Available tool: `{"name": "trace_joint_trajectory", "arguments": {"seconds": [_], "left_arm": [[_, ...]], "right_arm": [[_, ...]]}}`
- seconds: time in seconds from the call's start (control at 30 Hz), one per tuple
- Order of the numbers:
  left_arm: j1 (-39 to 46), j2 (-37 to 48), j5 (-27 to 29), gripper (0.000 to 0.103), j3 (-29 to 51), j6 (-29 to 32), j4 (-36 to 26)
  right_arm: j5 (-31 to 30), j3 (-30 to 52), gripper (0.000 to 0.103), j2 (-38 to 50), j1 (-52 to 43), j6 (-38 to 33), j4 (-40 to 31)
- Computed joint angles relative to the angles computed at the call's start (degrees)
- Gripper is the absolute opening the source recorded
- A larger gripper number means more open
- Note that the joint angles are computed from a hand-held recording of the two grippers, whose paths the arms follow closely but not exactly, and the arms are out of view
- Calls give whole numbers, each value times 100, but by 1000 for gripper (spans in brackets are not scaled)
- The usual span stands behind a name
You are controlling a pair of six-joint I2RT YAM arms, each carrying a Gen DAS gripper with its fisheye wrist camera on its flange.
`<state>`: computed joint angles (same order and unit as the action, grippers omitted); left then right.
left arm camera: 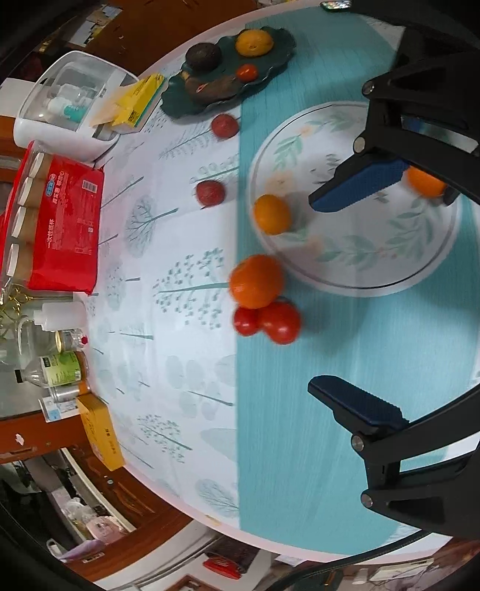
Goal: Organize fruits
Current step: 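Grasp the stemmed mandarin with the right gripper while the left gripper grasps the large orange, then place the mandarin with the right tool on the green plate while the left tool places the orange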
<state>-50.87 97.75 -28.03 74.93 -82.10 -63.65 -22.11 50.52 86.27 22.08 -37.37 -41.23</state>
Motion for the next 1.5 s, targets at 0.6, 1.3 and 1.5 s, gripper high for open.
{"name": "trace_joint_trajectory", "arguments": {"seconds": [0.6,1.3,1.5], "left_arm": [[1236,426,719,45,-190,1627,1295],[871,705,299,39,531,1452,465],[523,670,-210,39,1753,1547,-401]], "right_arm": [[-68,438,40,487,-186,139,73],[-333,695,40,337,-766,307,-89],[-671,1248,40,223,-1199,470,-370]]}}
